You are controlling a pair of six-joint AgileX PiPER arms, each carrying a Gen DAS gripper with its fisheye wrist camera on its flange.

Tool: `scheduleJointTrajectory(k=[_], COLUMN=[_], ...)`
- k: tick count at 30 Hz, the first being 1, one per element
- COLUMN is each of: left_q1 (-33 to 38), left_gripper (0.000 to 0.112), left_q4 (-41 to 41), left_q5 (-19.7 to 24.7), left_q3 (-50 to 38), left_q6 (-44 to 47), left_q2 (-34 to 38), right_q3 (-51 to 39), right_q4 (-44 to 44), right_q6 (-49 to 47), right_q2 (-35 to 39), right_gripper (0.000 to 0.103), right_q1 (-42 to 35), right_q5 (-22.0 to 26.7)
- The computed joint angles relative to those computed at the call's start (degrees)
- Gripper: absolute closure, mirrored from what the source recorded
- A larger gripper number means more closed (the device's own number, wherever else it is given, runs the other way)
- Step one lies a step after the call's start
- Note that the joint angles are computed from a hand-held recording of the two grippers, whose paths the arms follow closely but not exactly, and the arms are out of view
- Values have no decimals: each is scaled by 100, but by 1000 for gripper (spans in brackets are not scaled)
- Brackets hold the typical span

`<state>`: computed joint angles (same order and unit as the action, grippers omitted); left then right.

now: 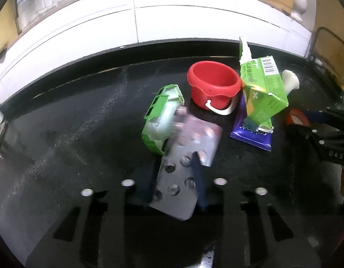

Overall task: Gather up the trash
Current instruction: 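Grasp the silver blister pack with the left tool while the right grasps the red-rimmed lid, then carry blister pack and lid over the black bin and open both tools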

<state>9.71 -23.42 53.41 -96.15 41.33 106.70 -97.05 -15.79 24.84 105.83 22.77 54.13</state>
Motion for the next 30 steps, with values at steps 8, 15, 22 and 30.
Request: scheduleJointTrajectory(k=[8,15,22,30], left_q1=[28,270,629,1575], left_gripper=[103,103,103,103], left_q4=[-39,-206,-289,-691], left_q5=[-3,153,324,959], left_q3=[435,880,1792,2671], left_q6=[-77,-47,127,697], left_q2=[-452,-1121,-2273,-3516], right_q3=[226,484,800,1018], right_q4=[-276,-551,-918,-1603], right_q6=[332,706,1244,2194], right_q2=[-356,-905,-1510,-2045], right_gripper=[54,54,54,54], right_q1=[252,624,1204,2474], right_q5=[45,185,490,1139])
